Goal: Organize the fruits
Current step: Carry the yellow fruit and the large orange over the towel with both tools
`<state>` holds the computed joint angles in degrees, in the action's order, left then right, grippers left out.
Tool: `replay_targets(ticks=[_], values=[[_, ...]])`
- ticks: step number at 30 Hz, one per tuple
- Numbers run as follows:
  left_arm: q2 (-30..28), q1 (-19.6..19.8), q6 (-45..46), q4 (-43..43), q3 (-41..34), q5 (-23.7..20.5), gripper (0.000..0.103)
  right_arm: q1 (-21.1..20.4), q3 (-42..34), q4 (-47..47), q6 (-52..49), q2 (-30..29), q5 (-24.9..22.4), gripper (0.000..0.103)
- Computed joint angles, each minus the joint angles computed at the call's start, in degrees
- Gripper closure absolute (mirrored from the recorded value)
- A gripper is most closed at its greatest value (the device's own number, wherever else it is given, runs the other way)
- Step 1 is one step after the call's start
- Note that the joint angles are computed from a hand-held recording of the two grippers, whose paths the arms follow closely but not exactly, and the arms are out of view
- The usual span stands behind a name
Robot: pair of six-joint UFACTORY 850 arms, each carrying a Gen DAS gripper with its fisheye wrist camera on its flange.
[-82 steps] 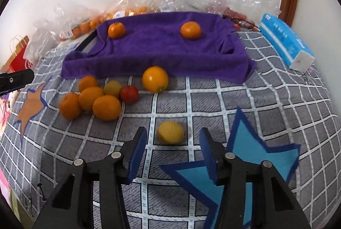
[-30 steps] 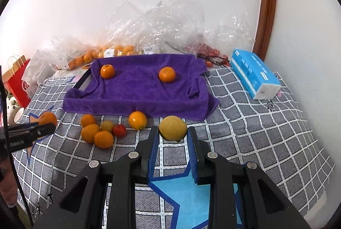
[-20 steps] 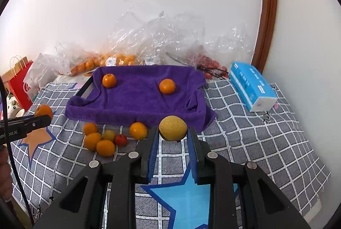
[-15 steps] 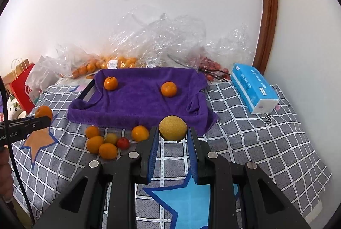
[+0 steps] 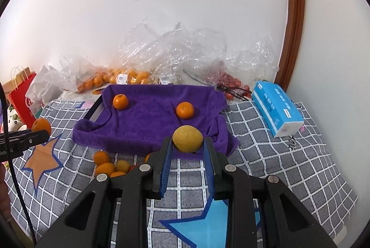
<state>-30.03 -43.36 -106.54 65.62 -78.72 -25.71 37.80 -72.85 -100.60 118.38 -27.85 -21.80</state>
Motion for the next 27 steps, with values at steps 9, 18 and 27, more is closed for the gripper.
replay_targets(ticks=[9,18,27], values=[[-1.27,1.34,4.17,-2.03,-2.45,-0.29,0.065,-0.69,-4.18,1.62,-2.47,-2.83,1.01,0.076],[-3.69,3.0,8.77,-5.31,-6.0,0.89,0.065,-1.82,-8.5,5.43,-7.11,-5.43,1.9,0.076],[-7.47,4.76,17.49,-12.83,-11.04,0.84,0.065,-3.16,-14.55,11.7,-14.43,-10.0,4.3,0.076]])
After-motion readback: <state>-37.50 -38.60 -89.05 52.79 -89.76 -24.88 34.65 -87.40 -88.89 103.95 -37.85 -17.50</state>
